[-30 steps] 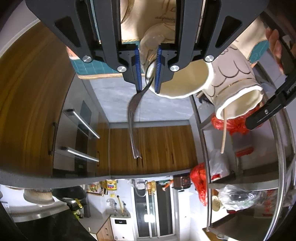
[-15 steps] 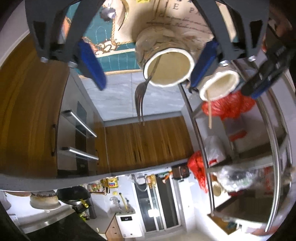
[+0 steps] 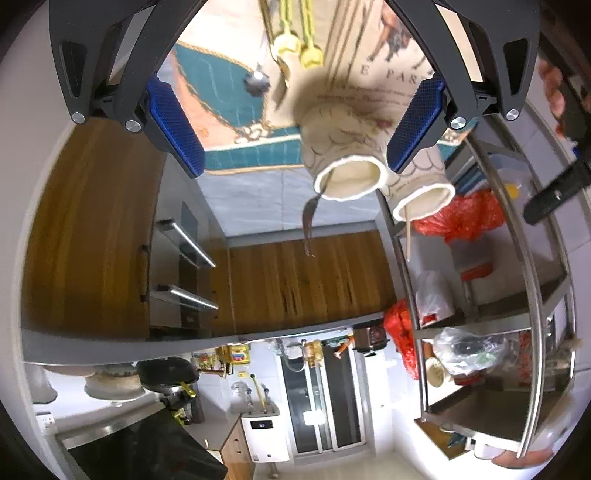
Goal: Organize utensils
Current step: 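Withdraw both tools from the holder back over the table, then grasp another chopstick with the left tool while the right tool grasps the gold fork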
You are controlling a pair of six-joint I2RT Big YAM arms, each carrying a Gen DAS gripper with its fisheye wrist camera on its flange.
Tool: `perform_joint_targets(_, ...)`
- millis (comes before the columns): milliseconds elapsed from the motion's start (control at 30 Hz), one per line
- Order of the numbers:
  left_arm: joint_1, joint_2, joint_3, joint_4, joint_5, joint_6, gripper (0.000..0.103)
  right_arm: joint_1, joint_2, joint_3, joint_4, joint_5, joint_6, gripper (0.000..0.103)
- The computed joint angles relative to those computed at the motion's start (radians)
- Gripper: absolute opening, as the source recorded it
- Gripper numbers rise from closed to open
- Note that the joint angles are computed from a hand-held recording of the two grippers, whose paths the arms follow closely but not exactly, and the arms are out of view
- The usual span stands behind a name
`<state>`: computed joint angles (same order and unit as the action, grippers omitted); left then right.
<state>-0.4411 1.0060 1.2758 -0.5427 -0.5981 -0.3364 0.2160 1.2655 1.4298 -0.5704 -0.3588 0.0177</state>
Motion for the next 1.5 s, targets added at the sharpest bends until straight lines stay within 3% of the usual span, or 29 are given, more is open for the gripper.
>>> perform_joint_targets(200,-0.029,-0.005,0.041,-0.099,-0.046,-0.042,0.098,-0.041,-0.044,-0.006,-0.04,-0.047,-0.042,0.098)
perform_joint_targets(433,-0.065,0.006,0.073,-0.187,-0.138,-0.034,0.098,-0.078,-0.062,0.0,-0.08,-0.042,-0.065,0.098)
perform_joint_targets(700,-0.075,0.025,0.077,-0.269,-0.121,-0.042,0.098,-0.116,-0.075,-0.035,-0.07,-0.054,-0.084,0.098)
perform_joint_targets(1033,-0.105,0.085,0.071,-0.351,0.011,-0.081,0.098,-0.153,-0.052,-0.051,-0.171,-0.091,-0.165,0.098)
perform_joint_targets(1167,-0.12,0.134,0.069,-0.391,0.07,-0.092,0.098,-0.146,-0.038,-0.059,-0.211,-0.068,-0.21,0.098)
perform_joint_targets(1500,-0.148,0.248,0.109,-0.494,0.14,-0.127,0.096,-0.138,-0.01,-0.061,-0.273,-0.032,-0.265,0.098)
